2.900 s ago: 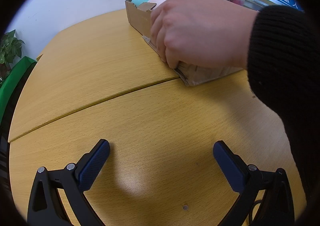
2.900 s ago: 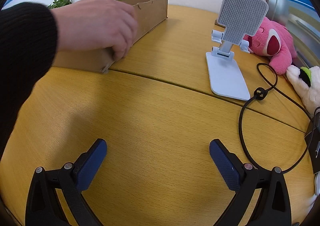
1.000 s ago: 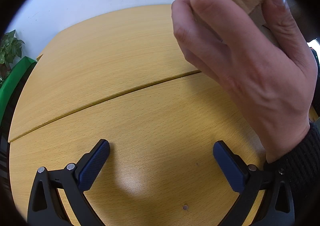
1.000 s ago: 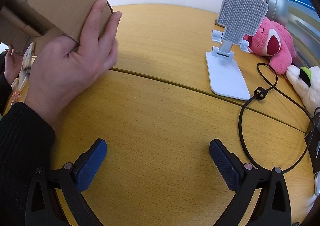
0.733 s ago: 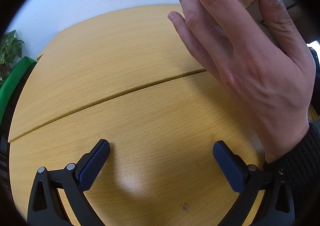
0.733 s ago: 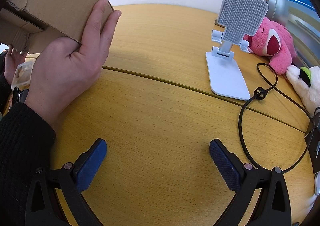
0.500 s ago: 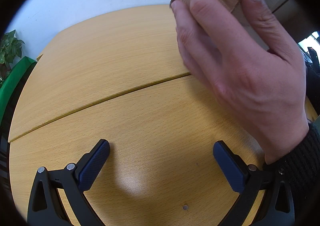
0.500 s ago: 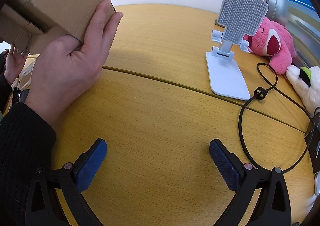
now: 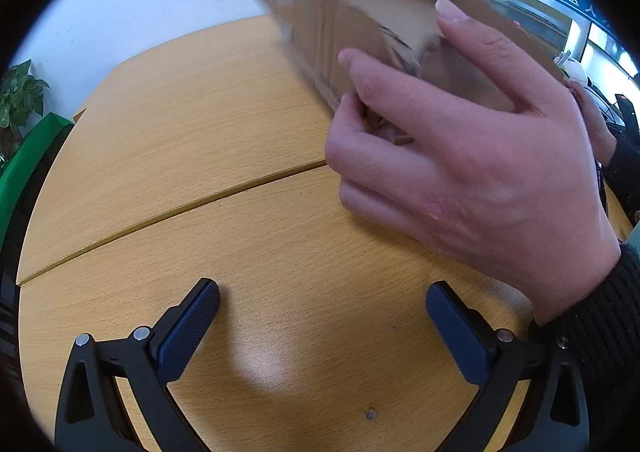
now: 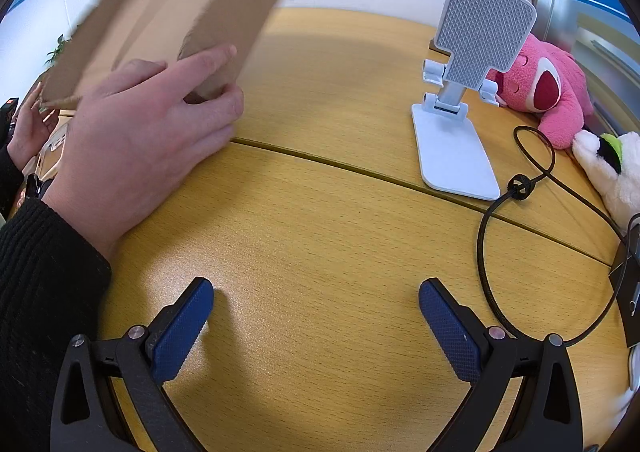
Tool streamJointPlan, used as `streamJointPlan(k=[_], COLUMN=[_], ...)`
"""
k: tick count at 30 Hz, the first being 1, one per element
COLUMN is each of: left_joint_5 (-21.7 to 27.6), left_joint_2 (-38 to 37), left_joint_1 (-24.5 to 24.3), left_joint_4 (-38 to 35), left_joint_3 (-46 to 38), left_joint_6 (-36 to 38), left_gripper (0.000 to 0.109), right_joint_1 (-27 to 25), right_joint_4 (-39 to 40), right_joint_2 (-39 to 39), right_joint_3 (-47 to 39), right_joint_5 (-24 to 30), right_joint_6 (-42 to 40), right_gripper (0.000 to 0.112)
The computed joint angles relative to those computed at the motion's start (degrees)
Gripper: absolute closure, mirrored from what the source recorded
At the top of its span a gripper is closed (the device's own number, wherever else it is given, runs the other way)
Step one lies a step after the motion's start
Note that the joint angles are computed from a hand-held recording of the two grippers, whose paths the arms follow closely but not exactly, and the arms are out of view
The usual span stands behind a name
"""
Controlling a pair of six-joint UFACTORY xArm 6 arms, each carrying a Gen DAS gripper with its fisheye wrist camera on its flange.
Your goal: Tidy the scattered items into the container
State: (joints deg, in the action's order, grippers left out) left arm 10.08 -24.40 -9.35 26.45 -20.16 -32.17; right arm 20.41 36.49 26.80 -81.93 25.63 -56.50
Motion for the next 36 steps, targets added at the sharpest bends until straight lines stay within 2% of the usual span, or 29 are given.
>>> streamJointPlan(k=[36], left_joint_5=[-0.09], left_joint_2=[0.56], left_joint_1=[0.07], left_joint_4=[0.6], left_joint_3=[-0.43], left_joint_6=[-0.61], left_gripper=[0.006], right_joint_1=[-0.03], right_joint_4=[0.09], right_joint_2=[-0.06], right_joint_3=[0.04], right_joint_5=[0.08], right_joint_6=[-0.19], right_gripper=[0.009])
